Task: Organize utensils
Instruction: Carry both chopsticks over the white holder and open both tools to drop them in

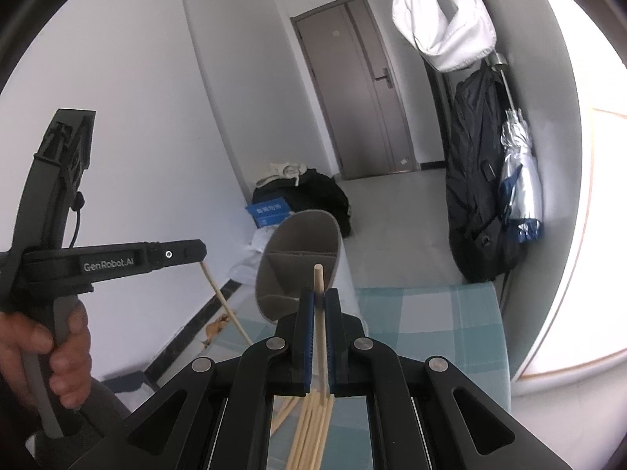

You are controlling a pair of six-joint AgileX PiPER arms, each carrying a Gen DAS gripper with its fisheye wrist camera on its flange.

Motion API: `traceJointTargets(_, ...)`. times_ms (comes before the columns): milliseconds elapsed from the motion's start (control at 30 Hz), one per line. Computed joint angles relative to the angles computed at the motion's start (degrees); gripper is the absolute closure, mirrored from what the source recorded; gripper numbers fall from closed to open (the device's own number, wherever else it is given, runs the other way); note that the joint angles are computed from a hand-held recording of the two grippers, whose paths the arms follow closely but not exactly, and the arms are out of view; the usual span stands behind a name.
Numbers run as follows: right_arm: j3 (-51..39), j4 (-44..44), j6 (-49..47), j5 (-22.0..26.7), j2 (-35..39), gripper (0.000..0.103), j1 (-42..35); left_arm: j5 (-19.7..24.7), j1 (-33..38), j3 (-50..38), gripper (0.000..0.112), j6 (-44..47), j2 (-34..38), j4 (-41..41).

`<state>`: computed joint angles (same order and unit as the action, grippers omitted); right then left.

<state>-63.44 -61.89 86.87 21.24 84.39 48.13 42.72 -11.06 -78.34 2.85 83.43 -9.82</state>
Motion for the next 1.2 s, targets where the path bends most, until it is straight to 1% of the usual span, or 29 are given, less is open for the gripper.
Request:
traceJointTargets(100,-1.6,2.8,-4.0,1.4,-0.6,0.098,0.7,1.2,0.2,-1.1,0.110,1.3,-0.5,-1.3)
traceJointTargets(267,-5.0,8.9,-10.8,3.5,-1.4,0.099,0.8,6.7,1.9,-6.9,0.110,2.9,0.6,-5.5)
traceJointTargets(333,-6.8,12.1,-13.9,4.1,-1.6,0.098,0.6,8.1,2.1,-9.6,0.110,3.2,1.3,-6.4)
traceJointTargets(400,-10.2,16.4,-19.0,5.6,-1.3,0.098,0.3,9.8,2.8,-12.7,0.110,3.9,2.1,-7.5)
traceJointTargets(533,-18.7,23.9,-29.6,8.1,0.8,0.098,-1.0,14.3,4.3,-22.6,0.110,3.4,6.0,-9.5)
traceJointTargets(633,-25.6,28.5,-37.0,9.8,3.5,0.098,-2.4,15.8,4.7,-29.7,0.110,2.7,9.2,-9.1)
traceJointTargets(700,-30.7,31.5,-41.8,11.2,6.0,0.098,-3.6,16.7,5.4,-34.4,0.110,3.0,11.8,-10.4)
traceJointTargets(800,-37.8,36.2,-48.5,12.8,9.9,0.098,-5.6,17.0,5.4,-39.2,0.110,3.0,14.9,-10.0)
traceJointTargets(1000,-50.6,40.7,-57.3,16.9,18.5,0.098,-8.0,18.9,5.0,-49.4,0.110,3.0,22.8,-9.3)
traceJointTargets(1100,-54.0,43.7,-60.5,17.7,21.5,0.099,-9.3,18.6,4.7,-51.7,0.110,4.2,25.4,-8.6)
traceJointTargets(1200,-53.9,45.5,-61.5,16.4,23.1,0.099,-10.4,18.3,5.5,-52.4,0.110,6.4,27.3,-10.4)
